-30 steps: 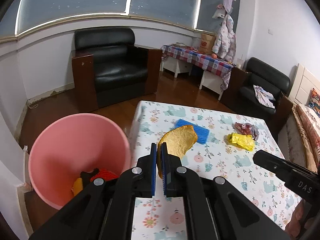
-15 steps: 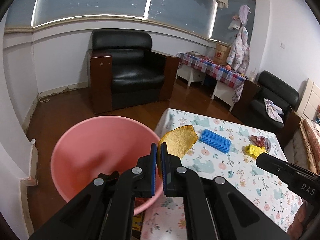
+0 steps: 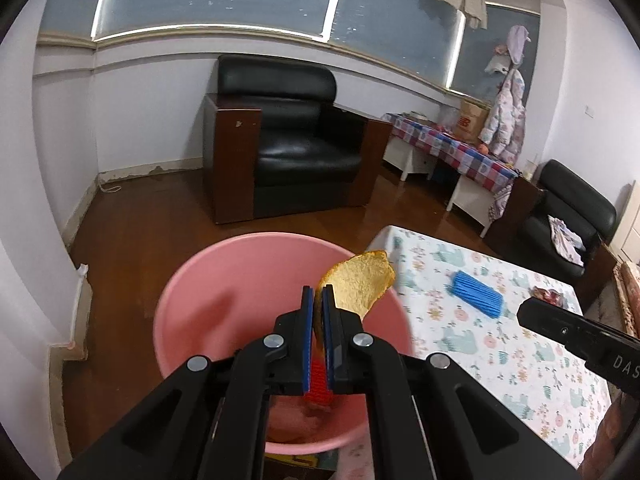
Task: Collect trash
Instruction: 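Carry the orange peel over the pink bucket with the left tool, then hold the peel over the bucket with the left tool while the right tool returns open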
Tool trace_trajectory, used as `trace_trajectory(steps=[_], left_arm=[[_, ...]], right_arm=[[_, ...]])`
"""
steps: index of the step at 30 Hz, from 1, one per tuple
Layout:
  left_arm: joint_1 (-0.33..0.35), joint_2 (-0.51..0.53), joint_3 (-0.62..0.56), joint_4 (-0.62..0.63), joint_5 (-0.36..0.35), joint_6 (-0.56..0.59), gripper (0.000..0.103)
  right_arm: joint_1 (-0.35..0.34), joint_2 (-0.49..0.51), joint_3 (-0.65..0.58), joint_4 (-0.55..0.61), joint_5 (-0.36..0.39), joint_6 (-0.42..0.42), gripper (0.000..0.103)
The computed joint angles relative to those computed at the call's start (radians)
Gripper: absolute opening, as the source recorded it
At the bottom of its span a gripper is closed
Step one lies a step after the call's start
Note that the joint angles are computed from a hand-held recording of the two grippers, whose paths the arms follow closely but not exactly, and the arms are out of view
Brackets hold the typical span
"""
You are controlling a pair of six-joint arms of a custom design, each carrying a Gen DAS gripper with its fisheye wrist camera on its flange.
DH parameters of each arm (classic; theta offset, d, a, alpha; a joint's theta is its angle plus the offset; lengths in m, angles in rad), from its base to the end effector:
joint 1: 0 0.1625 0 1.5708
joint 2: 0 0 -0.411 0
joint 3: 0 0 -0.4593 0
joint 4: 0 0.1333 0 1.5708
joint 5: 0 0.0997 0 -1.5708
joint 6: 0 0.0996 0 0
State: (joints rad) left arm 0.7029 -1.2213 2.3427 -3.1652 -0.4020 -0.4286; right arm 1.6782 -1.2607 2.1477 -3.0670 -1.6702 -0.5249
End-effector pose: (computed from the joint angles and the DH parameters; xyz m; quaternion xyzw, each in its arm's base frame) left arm -0.1955 -0.4604 0.1457 0.0505 0.8195 -0.4796 0.3095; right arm 0.1821 -0.5376 0.1736 0.2821 -0.9102 0.2832 0.1084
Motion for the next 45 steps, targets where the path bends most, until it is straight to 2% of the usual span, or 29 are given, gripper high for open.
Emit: trace_trajectory(steps=[11, 23, 40, 45], left_arm=[[0.057, -0.067, 0.048, 0.004, 0.014, -0.018, 0.004], [0.131, -0.084, 0.050, 0.034, -0.022, -0.021, 0.004], [0.160, -0.053, 0.030, 0.057, -0.045, -0.043, 0.004], [0.159, -0.048, 0.028, 0.056, -0.043, -0.041, 0.004]], right_arm=[[0.055, 0.122, -0.081, 0.040, -0.015, 0.037, 0.005], [0.073, 0.225, -0.146, 0.089, -0.039, 0.067, 0.005], [0.044, 0.216, -0.143, 0.102, -0.008, 0.081, 0.005], [0.017, 0.182, -0.132, 0.103, 0.037, 0.087, 0.005]])
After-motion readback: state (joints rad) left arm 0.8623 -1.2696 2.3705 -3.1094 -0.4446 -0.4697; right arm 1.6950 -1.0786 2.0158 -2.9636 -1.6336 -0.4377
